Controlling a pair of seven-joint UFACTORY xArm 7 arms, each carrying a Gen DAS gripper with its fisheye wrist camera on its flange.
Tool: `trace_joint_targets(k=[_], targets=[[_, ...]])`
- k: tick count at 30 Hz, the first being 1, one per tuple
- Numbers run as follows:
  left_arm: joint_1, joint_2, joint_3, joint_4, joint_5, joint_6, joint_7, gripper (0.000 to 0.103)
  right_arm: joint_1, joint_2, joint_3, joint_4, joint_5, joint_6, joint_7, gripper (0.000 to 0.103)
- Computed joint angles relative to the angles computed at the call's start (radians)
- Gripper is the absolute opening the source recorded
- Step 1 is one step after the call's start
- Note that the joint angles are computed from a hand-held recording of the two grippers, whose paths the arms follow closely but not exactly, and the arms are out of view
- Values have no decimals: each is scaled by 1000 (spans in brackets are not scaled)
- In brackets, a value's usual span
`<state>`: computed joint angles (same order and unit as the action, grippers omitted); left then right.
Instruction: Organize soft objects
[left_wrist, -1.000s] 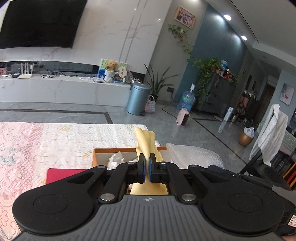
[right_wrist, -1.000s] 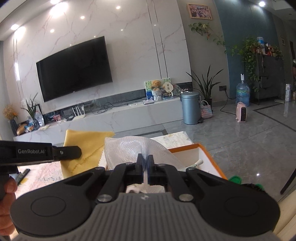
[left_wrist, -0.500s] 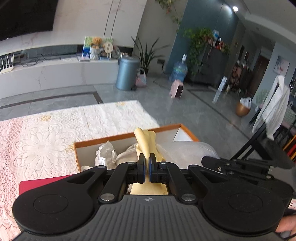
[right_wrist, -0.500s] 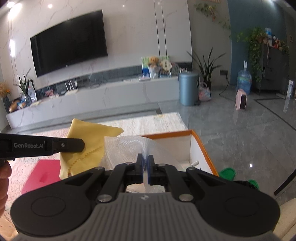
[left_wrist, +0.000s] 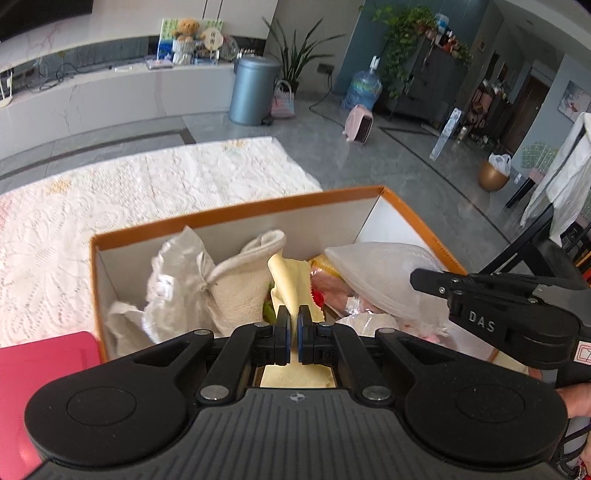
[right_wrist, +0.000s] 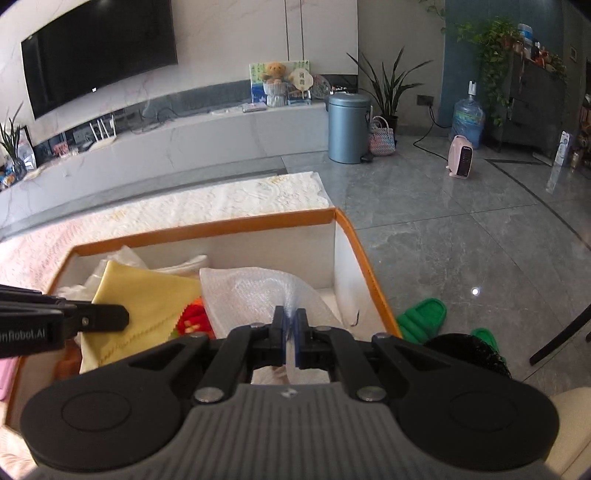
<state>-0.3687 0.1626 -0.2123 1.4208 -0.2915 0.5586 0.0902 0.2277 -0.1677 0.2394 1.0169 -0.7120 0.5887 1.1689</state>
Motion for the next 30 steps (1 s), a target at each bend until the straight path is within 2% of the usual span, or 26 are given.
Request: trace_joint_targets(k=[4, 8, 10, 11, 12, 14, 16, 18, 20, 23, 24, 29, 30], targets=[[-12, 27, 11, 22, 55, 22, -44, 3, 7, 54, -17, 28, 26, -4, -55, 2], [-12, 39, 16, 39, 91, 68, -72, 4, 26, 85, -38, 42, 84, -4, -118, 10], [-7, 28, 14, 26, 83, 66, -69, 7, 31, 88, -43, 45, 83, 5, -118, 11], [-6, 20, 14, 14, 85, 57, -72, 8, 32, 86, -45, 44, 82, 5, -115, 15], [-7, 12, 16, 1, 89, 43, -78, 10, 33, 82, -47, 43, 82, 5, -111, 28], [-9, 5, 17, -7, 101, 32, -84, 20, 33, 70, -47, 38, 78, 5, -98, 41], [-8, -8, 17, -15, 104, 24, -86, 36, 32, 51, -44, 30, 81, 1, -99, 42], [-6, -28, 17, -26, 106, 8, -88, 44, 32, 36, -32, 34, 70, 18, -89, 51], [-6, -50, 19, -31, 111, -4, -93, 45, 31, 11, -24, 34, 69, 32, -90, 54], [-9, -87, 23, -39, 141, -25, -116, 47, 25, -32, -1, 39, 58, 55, -76, 66], [-8, -106, 23, -50, 144, -39, -115, 47, 22, -50, 4, 39, 58, 60, -77, 67], [-7, -220, 25, -126, 146, -122, -99, 51, 8, -131, 49, 51, 70, 87, -67, 80], [-6, -236, 20, -137, 186, -153, -117, 52, 4, -145, 61, 56, 71, 94, -62, 83]])
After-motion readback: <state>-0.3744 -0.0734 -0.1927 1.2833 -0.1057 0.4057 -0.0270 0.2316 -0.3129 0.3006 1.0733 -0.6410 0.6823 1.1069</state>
